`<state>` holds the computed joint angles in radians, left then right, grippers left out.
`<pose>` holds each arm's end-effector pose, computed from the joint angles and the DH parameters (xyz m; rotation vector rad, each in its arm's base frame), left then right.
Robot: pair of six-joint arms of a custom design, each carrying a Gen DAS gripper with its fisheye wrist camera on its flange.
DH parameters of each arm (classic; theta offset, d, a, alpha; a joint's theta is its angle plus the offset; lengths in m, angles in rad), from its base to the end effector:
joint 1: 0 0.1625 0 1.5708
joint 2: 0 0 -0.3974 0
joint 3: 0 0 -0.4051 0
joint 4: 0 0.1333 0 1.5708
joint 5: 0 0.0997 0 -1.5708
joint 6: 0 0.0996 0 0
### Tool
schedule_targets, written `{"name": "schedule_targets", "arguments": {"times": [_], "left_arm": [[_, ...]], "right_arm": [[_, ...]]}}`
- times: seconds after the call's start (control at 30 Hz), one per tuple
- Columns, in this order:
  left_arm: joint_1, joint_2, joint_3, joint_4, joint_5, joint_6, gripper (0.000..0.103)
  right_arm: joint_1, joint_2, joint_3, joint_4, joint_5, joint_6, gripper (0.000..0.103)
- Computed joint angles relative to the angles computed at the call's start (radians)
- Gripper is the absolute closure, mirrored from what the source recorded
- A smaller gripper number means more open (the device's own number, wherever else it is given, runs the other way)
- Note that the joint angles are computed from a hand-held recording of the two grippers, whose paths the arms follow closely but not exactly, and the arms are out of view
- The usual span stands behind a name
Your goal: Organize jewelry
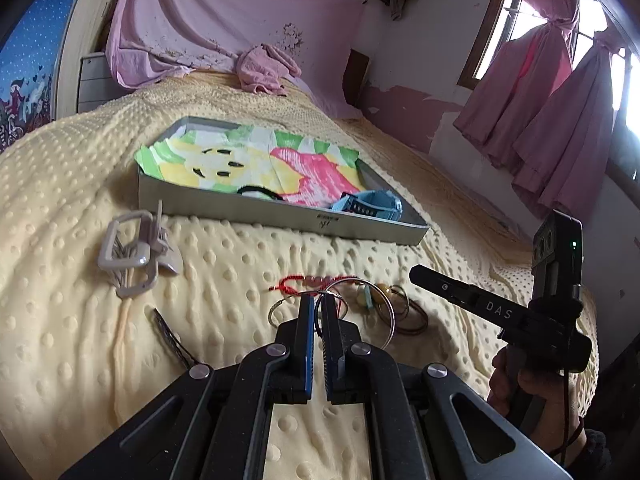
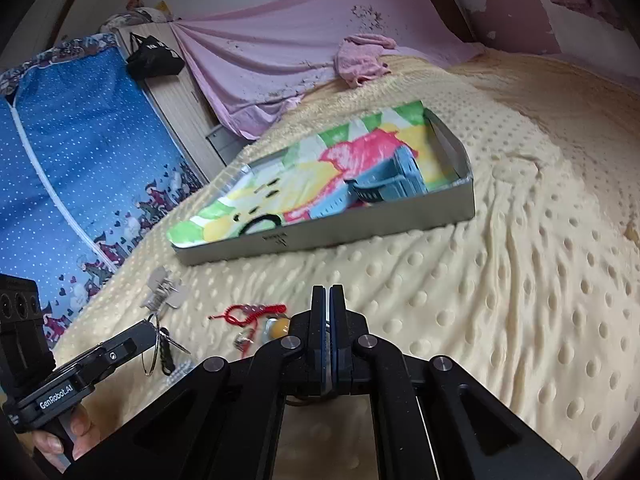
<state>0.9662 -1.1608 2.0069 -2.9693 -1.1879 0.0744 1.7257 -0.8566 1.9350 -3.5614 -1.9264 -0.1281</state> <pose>-0.1782 -0.5579 0.1973 0.7822 2.6736 -0.9021 0.1880 -0.5644 0.1275 0.1362 -2.5406 1.2494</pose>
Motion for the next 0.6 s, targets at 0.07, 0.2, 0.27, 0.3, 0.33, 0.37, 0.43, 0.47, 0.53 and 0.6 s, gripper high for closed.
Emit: {"name": "schedule_targets", "arguments": {"times": [0.07,0.2,0.27,0.3,0.33,0.37,0.43,0.47,0.53,0.6], "left_arm": [[0.006,0.003,0.003,0.002,-0.004,-0.006,0.099],[0.018,0.004,0.012,0.003,-0.015,-0.014,0.099],[0.022,0.005,0.017,0.001,-0.021,-0.016,0.099],[0.025,0.005,0.019,0.003,-0.024,-0.018,0.099],[0.028,0.005,0.021,0.004,-0.027,-0.017,0.099],[0.028,0.008,0.021,0.003,-0.027,-0.017,0.099],[0.032,0.010,0.021,0.004,-0.031,-0.018,0.099],[0.033,0.010,0.022,0.002,-0.032,-0.018,0.099],[0.034,0.010,0.023,0.001,-0.036,-0.021,0.099],[0.037,0.010,0.023,0.001,-0.041,-0.023,0.099]], "right_arm": [[-0.001,0.006,-0.005,0.020,-0.006,0.006,0.101],[0.012,0.014,-0.002,0.026,-0.032,-0.025,0.101],[0.020,0.009,0.005,0.036,-0.034,-0.038,0.101],[0.022,0.007,0.010,0.041,-0.036,-0.042,0.101],[0.025,0.005,0.012,0.050,-0.040,-0.045,0.100],[0.027,0.003,0.012,0.066,-0.048,-0.044,0.100],[0.024,-0.002,0.014,0.094,-0.058,-0.039,0.098],[0.024,-0.001,0.012,0.103,-0.060,-0.035,0.097],[0.023,-0.004,0.012,0.112,-0.057,-0.033,0.089],[0.024,-0.006,0.013,0.120,-0.049,-0.033,0.077]]}}
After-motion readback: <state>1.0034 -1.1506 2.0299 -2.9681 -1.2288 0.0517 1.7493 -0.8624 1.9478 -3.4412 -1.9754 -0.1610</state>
